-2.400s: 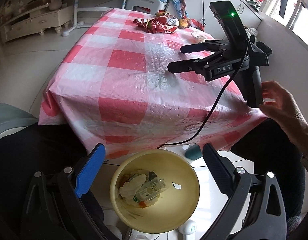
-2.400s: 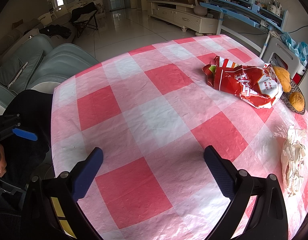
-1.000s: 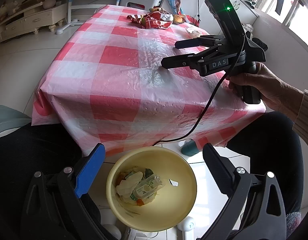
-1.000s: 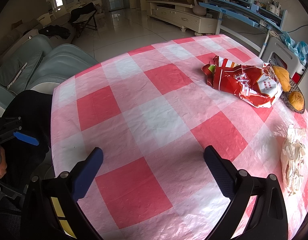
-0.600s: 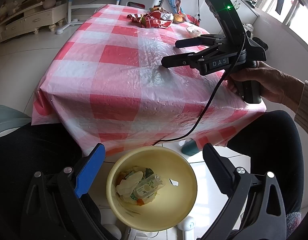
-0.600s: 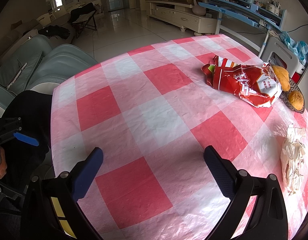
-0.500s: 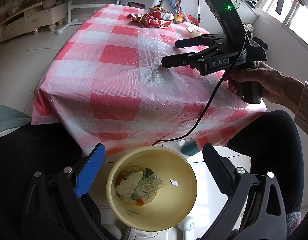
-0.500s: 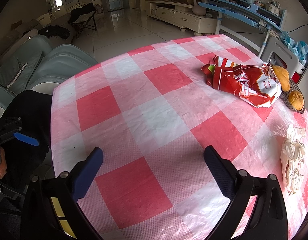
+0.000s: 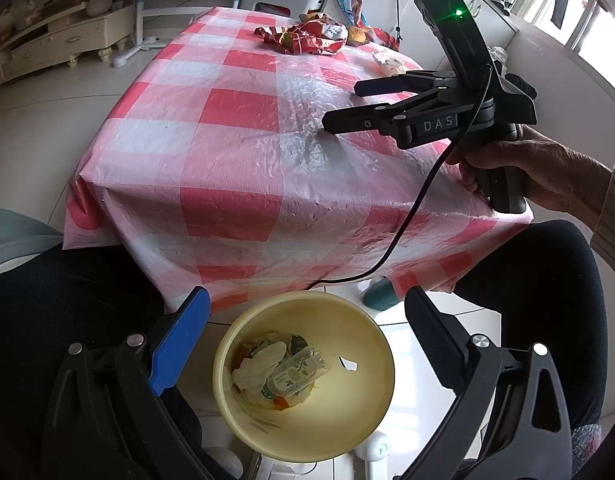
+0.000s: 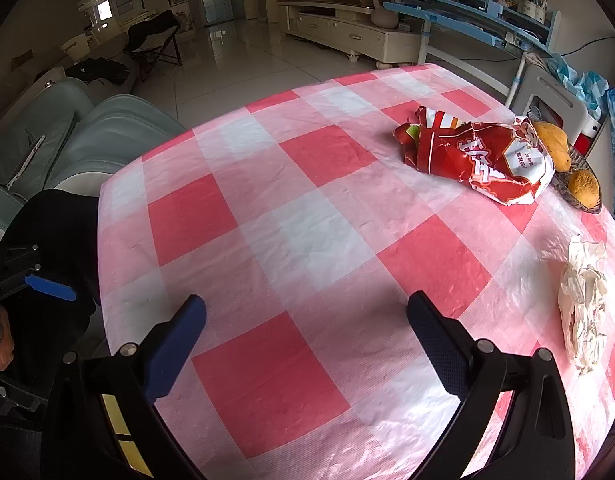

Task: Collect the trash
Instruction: 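Move both open tools from the basin toward the red snack bag and tissue bundle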

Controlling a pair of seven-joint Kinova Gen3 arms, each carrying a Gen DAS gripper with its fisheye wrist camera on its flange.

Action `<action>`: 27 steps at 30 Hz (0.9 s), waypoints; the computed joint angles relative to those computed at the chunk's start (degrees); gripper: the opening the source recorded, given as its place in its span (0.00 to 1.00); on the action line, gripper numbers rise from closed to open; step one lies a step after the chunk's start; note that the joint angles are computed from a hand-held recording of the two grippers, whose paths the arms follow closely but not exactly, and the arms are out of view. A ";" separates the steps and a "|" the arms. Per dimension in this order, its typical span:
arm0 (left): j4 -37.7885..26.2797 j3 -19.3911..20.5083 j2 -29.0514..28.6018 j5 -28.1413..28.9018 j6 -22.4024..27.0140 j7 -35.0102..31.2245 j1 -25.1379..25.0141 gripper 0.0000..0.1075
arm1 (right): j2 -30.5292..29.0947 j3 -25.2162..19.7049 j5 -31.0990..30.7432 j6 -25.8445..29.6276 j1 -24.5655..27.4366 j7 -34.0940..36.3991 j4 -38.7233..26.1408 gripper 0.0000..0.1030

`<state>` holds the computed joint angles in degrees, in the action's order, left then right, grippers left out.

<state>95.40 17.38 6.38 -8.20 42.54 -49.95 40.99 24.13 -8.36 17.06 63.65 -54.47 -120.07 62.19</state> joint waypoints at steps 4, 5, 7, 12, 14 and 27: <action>0.43 -0.01 -0.15 -0.02 -0.19 0.11 0.06 0.88 | 0.13 0.64 1.10 0.80 -1.27 -2.53 -0.34 0.93; 0.62 0.00 -0.25 0.04 -0.28 0.08 0.02 0.88 | 0.13 0.83 1.51 0.89 -1.65 -3.51 -0.31 0.93; 0.82 0.03 -0.37 0.05 -0.33 0.14 -0.02 0.88 | -0.07 1.15 2.57 0.58 -2.33 -5.38 0.23 0.93; 0.53 -0.04 -0.30 -0.13 -0.11 0.70 -0.20 0.88 | 0.04 0.70 2.98 0.89 -2.09 -6.07 0.05 0.93; 0.80 -0.20 -0.69 -0.63 -0.33 1.67 -0.18 0.88 | 0.22 0.74 3.06 1.33 -2.21 -6.51 -0.29 0.93; 8.69 1.08 -8.77 -2.16 -11.35 10.52 -6.61 0.88 | -2.68 3.61 13.94 2.63 -8.45 -20.46 2.70 0.93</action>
<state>104.09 18.46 -2.38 -10.36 31.19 -39.43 34.38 21.45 -4.75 31.00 66.28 -62.91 -140.53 64.89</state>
